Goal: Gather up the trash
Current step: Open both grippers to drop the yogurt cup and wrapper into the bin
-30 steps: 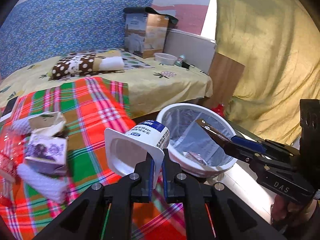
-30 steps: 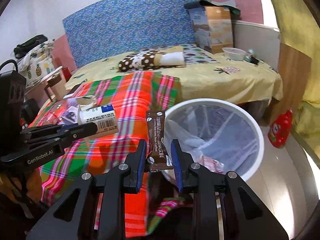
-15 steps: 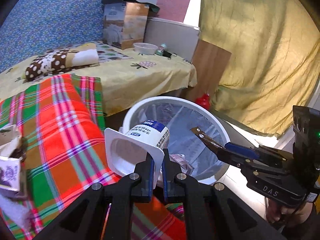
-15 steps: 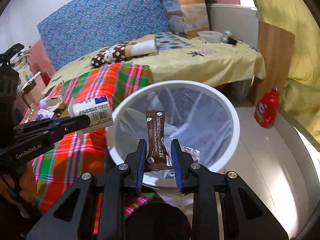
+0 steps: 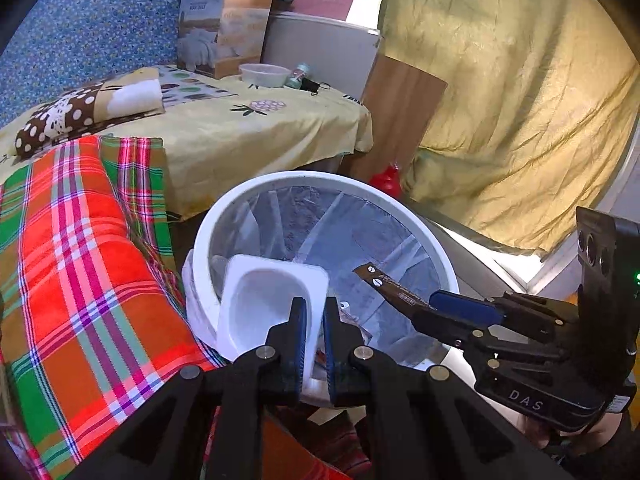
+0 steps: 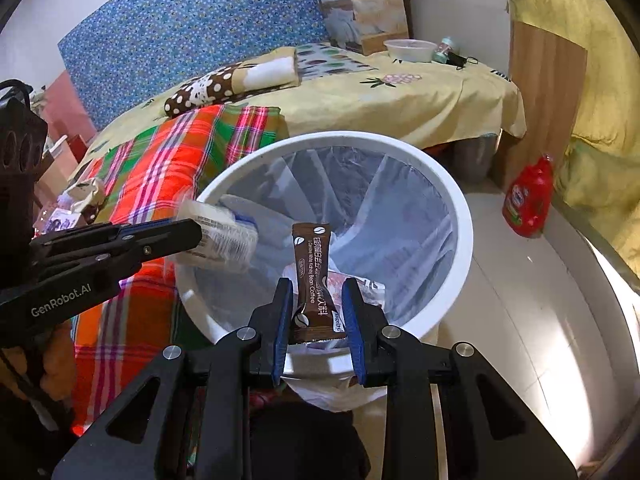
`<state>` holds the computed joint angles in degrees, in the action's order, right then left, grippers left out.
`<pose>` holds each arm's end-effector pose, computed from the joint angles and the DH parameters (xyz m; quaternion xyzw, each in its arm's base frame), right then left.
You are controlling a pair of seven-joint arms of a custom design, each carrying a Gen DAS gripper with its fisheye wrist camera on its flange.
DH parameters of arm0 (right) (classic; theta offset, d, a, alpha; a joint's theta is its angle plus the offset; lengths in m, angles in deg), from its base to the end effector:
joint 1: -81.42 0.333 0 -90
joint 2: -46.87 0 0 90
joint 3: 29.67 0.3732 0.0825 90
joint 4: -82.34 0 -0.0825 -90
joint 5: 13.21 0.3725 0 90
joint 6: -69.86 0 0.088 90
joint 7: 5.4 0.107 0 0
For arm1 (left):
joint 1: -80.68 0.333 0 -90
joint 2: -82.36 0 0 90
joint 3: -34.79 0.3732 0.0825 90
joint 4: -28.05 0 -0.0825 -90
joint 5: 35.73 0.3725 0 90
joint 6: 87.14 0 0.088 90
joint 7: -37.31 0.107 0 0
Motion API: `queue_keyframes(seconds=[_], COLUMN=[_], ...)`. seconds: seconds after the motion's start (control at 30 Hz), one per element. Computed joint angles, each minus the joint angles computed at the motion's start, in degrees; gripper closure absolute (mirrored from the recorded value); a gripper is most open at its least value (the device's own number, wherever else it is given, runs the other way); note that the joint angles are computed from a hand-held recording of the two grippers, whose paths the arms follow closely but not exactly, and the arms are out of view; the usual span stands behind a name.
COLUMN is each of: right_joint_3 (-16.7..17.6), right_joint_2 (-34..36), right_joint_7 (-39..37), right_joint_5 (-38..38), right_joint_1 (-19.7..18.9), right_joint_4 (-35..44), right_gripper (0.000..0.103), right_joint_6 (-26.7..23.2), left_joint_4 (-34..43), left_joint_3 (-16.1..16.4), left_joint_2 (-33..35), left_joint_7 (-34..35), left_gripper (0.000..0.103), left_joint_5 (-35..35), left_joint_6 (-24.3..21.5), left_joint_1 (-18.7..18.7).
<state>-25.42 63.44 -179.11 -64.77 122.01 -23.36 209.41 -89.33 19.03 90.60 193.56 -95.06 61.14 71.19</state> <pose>0.4732 0.4611 0.4632 -0.5612 0.7509 -0.2287 0.2625 0.5546 -0.2361 0.4709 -0.3541 0.8490 -0.3921 0.0042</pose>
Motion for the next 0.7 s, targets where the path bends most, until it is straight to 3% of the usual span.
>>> queue_keyframes(seconds=[0.3, 0.7], right_joint_3=[0.01, 0.65], right_joint_2=[-0.34, -0.28], right_joint_7=[0.75, 2.24], right_joint_5=[-0.49, -4.07], right_joint_1=[0.12, 1.24], right_joint_4=[-0.14, 1.71], right_gripper=[0.072, 0.072], right_joint_6=[-0.81, -1.48], left_joint_4=[-0.37, -4.68], left_joint_3=[0.17, 2.72], left_joint_2=[-0.93, -6.12], left_joint_7=[1.99, 4.84], left_gripper=[0.086, 0.086], left_joint_5=[-2.40, -6.92], left_joint_6=[-0.74, -1.14], left_joint_1=[0.33, 0.39])
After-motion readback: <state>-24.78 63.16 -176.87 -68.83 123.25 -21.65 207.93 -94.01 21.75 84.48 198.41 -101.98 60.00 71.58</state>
